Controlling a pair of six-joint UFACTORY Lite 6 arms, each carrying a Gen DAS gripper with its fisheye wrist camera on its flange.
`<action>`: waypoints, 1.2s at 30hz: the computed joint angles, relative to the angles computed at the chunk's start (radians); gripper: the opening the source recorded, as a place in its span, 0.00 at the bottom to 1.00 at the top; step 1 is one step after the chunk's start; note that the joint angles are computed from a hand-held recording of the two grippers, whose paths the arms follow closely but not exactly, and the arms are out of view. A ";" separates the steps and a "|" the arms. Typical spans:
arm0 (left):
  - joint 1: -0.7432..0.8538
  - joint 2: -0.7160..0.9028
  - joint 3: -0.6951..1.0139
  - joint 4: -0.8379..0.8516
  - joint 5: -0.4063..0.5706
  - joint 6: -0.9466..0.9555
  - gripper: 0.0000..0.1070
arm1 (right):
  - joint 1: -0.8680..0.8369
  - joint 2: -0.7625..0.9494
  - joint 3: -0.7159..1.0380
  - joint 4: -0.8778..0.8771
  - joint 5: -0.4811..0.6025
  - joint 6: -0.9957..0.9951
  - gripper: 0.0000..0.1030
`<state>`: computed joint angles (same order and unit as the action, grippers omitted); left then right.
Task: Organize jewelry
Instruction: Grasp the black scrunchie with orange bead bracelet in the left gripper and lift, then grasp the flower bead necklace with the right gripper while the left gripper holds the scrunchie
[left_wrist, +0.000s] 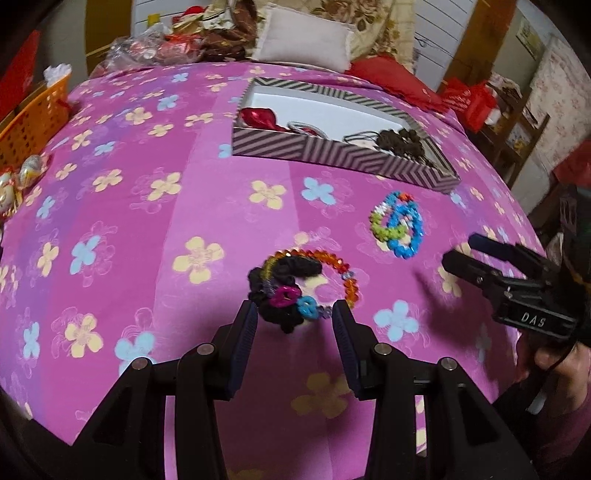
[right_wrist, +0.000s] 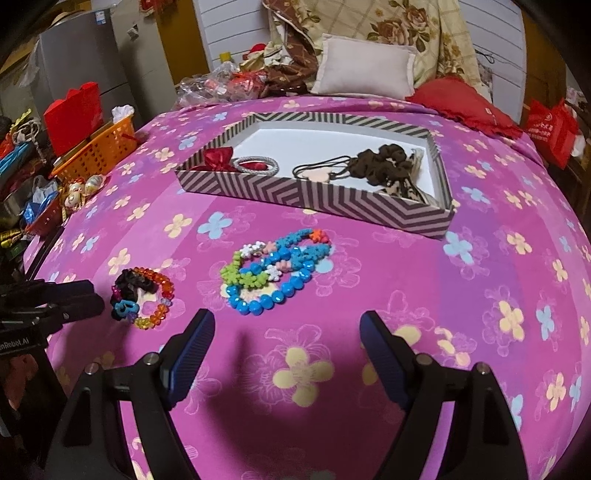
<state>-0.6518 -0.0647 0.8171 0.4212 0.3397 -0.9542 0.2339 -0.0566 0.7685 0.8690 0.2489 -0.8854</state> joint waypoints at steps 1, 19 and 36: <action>-0.009 0.003 0.002 0.021 0.006 -0.018 0.27 | 0.002 -0.002 -0.001 0.016 0.003 -0.021 0.81; 0.010 0.049 0.022 0.060 -0.032 -0.030 0.26 | 0.009 0.019 0.003 0.038 -0.014 -0.042 0.81; 0.021 0.134 0.067 0.119 -0.040 -0.071 0.10 | -0.004 0.167 0.142 0.108 0.003 -0.127 0.58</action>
<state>-0.6305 0.0695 0.8839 0.5400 0.2998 -1.0255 0.2296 0.1101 0.9101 0.9769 0.2520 -1.0128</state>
